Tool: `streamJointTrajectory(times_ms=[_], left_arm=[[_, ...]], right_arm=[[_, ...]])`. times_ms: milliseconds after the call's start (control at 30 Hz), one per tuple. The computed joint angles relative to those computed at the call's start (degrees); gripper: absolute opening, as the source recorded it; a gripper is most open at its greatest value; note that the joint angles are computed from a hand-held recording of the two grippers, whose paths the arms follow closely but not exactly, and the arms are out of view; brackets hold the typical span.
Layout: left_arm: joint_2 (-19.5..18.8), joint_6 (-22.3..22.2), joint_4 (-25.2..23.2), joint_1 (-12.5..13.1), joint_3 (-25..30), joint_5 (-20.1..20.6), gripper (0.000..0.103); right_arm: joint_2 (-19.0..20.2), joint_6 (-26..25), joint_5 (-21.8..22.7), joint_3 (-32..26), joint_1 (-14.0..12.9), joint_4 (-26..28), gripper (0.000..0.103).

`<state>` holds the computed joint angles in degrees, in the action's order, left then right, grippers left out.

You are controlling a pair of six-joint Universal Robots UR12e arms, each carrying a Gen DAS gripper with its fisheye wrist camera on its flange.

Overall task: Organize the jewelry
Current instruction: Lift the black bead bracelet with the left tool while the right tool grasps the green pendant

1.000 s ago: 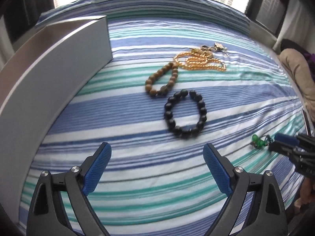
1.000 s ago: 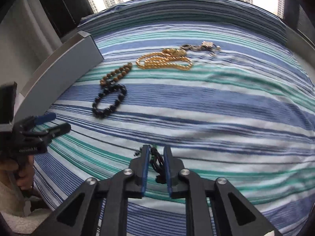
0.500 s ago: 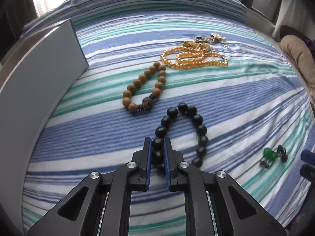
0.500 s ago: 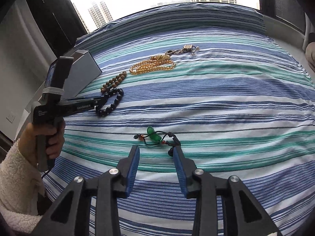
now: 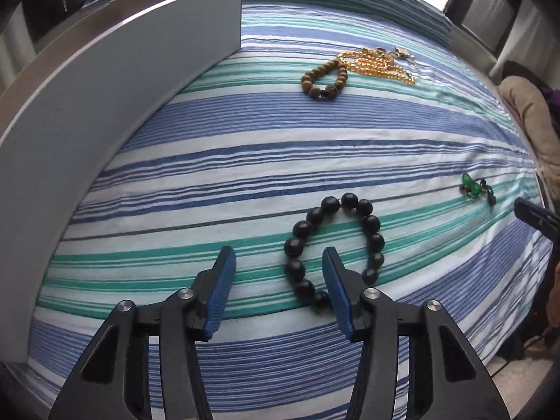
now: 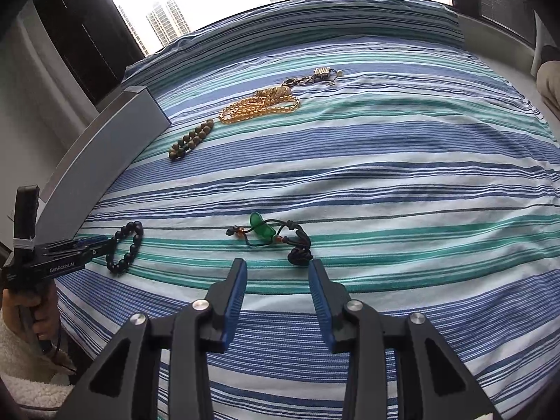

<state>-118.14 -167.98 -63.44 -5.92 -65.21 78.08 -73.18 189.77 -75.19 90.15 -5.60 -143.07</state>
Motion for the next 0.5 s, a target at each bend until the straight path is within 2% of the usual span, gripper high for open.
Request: streamJointTrajectory(times_ms=[100, 300, 333, 367, 400, 500], left_arm=[[-0.35, 0.20, 0.66, -0.21, 0.12, 0.64, 0.052], [-0.44, 4.16, 3.12, -1.75, -0.43, 3.49, 0.052], [-0.35, 4.51, 3.26, -1.82, -0.58, 3.28, 0.049], [-0.28, 4.65, 3.06, -1.73, -0.59, 2.38, 0.036], [-0.22, 4.82, 2.97, -1.76, -0.58, 2.19, 0.012], [-0.34, 4.90, 1.82, -1.72, -0.11, 1.54, 0.010]], right_arm=[[-0.18, -0.87, -1.33, -0.22, 0.27, 0.59, 0.044], [0.62, -4.76, -4.30, -2.13, 0.56, 4.81, 0.046], [0.96, -5.82, -4.66, -2.70, 0.68, 5.62, 0.048], [1.34, -6.78, -4.94, -3.23, 0.81, 6.02, 0.049], [1.78, -7.67, -5.06, -3.78, 0.94, 6.31, 0.049], [3.55, -10.59, -4.65, -6.20, 1.23, 8.86, 0.049]])
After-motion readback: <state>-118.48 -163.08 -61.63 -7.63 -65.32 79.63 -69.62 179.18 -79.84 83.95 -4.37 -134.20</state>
